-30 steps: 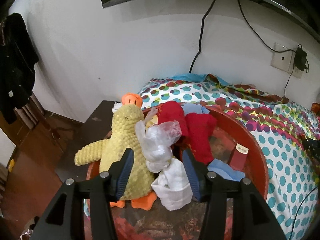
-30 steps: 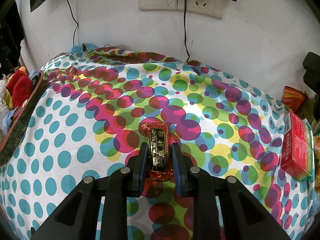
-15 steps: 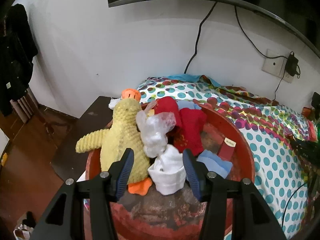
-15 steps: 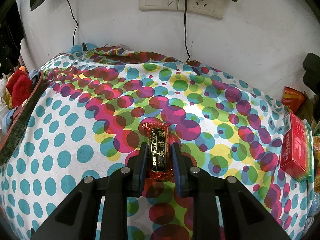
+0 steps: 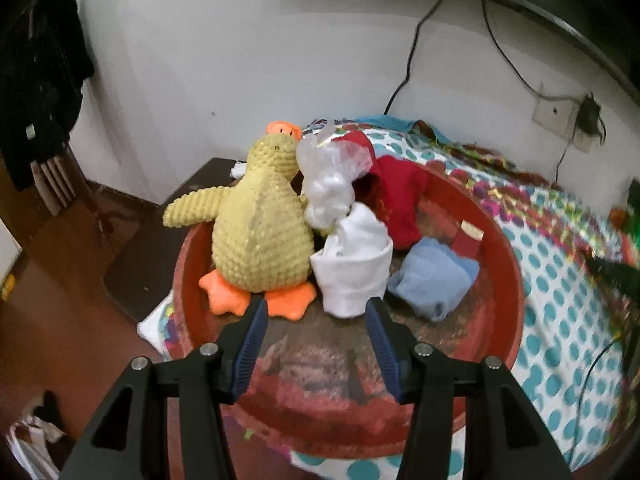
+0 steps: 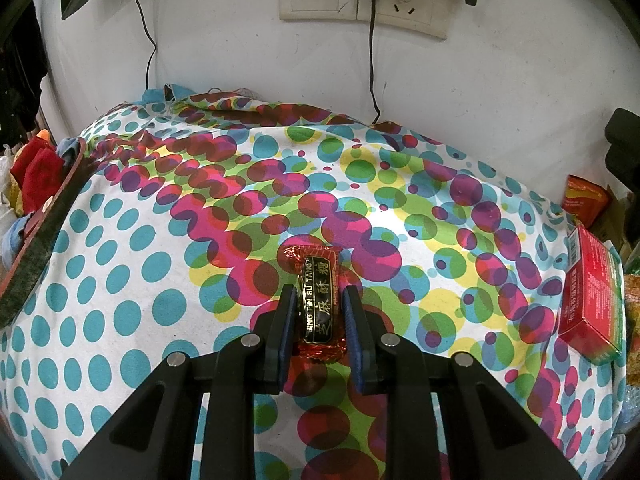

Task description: Organize objects

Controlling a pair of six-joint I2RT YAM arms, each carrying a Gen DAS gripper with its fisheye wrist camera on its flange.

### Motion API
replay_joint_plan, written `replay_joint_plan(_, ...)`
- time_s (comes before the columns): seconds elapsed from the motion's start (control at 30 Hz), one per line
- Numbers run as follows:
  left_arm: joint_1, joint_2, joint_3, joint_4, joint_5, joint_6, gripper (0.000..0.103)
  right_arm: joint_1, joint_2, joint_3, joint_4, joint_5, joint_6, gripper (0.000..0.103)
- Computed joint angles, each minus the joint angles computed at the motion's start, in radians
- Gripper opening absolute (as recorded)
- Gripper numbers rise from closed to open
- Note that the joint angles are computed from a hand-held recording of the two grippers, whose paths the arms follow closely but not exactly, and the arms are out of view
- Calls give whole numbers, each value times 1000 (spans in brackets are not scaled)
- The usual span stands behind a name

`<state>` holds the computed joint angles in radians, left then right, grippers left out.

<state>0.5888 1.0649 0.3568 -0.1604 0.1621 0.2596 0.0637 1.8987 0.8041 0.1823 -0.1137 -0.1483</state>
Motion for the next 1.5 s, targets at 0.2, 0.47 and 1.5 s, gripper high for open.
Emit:
replay_joint_plan(0.2, 2, -86, -43, -46, 40, 48, 52, 2, 3, 4, -1, 1, 2, 23)
replay_joint_plan(0.47, -7, -24, -44, 28, 78, 45, 52, 5, 6, 12, -9, 32, 21, 23)
replay_joint_plan(1.5, 4, 35, -50, 129, 178, 66, 52, 70, -173, -52, -114, 152, 197, 21)
